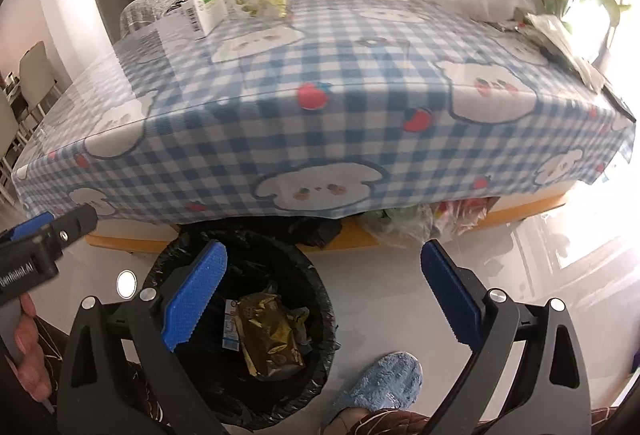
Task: Collect trash
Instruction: 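Move both tools back over the table toward the medicine box and clear bag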
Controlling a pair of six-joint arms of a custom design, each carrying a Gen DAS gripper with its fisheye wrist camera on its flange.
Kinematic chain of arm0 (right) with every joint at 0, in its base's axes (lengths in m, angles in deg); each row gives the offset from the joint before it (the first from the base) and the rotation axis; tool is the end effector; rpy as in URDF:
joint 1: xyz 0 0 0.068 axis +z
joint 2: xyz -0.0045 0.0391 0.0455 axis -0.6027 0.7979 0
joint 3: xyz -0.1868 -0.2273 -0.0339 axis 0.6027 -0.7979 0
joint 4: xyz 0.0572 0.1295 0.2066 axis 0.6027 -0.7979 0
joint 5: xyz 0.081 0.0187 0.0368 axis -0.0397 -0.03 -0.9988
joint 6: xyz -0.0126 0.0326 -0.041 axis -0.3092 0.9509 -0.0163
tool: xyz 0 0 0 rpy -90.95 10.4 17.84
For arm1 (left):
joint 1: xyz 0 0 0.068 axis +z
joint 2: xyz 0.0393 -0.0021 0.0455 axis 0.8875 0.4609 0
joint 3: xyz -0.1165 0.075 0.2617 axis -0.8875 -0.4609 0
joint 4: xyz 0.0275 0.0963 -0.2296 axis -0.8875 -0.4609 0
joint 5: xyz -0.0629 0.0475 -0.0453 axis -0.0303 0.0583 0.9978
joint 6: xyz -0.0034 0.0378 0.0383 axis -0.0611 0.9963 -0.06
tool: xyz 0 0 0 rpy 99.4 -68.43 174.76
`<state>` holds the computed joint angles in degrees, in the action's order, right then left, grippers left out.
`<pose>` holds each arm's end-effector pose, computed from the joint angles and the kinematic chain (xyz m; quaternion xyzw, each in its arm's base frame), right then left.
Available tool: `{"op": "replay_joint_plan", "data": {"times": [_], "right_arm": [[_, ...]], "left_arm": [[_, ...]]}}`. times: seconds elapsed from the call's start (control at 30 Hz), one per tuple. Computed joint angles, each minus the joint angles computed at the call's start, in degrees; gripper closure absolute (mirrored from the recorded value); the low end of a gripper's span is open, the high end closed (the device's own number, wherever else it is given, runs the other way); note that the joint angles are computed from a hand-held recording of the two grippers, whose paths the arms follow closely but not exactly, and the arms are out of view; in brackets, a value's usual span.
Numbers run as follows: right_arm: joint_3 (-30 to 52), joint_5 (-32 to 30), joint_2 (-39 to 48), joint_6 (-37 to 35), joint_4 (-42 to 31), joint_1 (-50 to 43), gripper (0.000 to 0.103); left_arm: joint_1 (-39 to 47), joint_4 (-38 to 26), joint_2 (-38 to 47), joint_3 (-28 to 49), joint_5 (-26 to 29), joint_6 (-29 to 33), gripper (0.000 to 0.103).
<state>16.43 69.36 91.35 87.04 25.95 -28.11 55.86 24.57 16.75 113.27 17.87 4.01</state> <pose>0.2885 0.0465 0.2485 -0.0392 0.9441 0.0518 0.3231 0.2776 -0.0289 0.2628 -0.0910 0.9486 -0.0092 0.3031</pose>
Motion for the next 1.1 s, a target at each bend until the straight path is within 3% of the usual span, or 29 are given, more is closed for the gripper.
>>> {"op": "replay_joint_plan", "data": {"times": [0.23,0.53,0.77,1.1], "right_arm": [[3.2,3.0,-0.6,1.7,-1.4,4.1,0.009],[14.4,8.5,3.3,0.7,-4.4,9.5,0.009],[24.4,8.3,8.9,2.0,-6.2,8.8,0.009],[36.4,7.7,19.3,-1.1,-7.8,7.5,0.009]], "left_arm": [[3.3,-1.9,-1.4,2.7,2.5,4.3,0.006],[8.7,-2.4,1.2,9.5,6.2,9.3,0.006],[13.0,-3.5,6.8,17.6,9.5,10.7,0.006],[12.4,-6.1,16.0,28.9,8.7,11.5,0.006]]}}
